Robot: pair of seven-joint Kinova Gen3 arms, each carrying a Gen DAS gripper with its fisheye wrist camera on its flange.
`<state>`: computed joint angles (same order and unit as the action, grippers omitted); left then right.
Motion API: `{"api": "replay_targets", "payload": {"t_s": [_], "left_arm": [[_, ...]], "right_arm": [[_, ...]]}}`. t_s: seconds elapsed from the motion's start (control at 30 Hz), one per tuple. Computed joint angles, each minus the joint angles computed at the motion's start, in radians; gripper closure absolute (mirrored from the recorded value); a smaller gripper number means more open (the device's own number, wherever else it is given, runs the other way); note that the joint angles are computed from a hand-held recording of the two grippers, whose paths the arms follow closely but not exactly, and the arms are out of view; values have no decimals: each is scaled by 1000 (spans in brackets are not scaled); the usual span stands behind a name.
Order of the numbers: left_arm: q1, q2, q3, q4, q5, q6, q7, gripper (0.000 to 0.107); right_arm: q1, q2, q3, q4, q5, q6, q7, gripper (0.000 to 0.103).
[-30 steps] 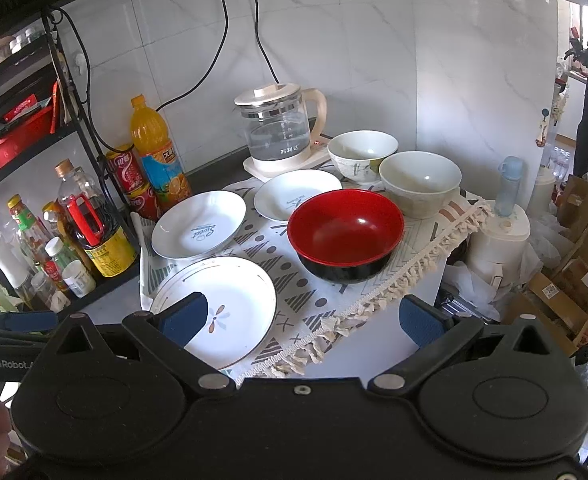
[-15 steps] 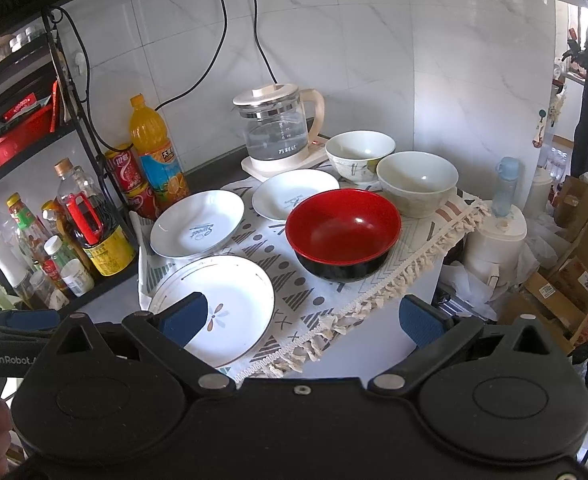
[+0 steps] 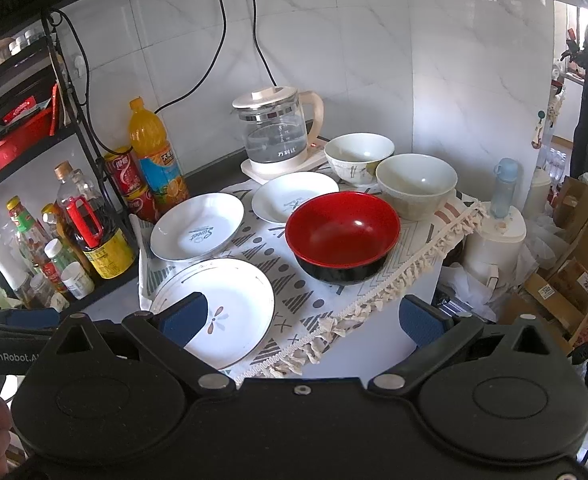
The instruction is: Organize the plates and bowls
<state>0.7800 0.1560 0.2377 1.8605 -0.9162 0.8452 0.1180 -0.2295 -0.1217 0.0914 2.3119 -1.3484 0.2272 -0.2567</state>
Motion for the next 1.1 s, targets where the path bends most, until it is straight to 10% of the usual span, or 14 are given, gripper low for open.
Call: {"api": "replay_targets", "payload": {"t_s": [1.1], "left_arm": [[-60,-17,-8,15,42,-72,-69,5]], "right_arm": [[-179,-4,99,-6,179,-86,-215,0]]}}
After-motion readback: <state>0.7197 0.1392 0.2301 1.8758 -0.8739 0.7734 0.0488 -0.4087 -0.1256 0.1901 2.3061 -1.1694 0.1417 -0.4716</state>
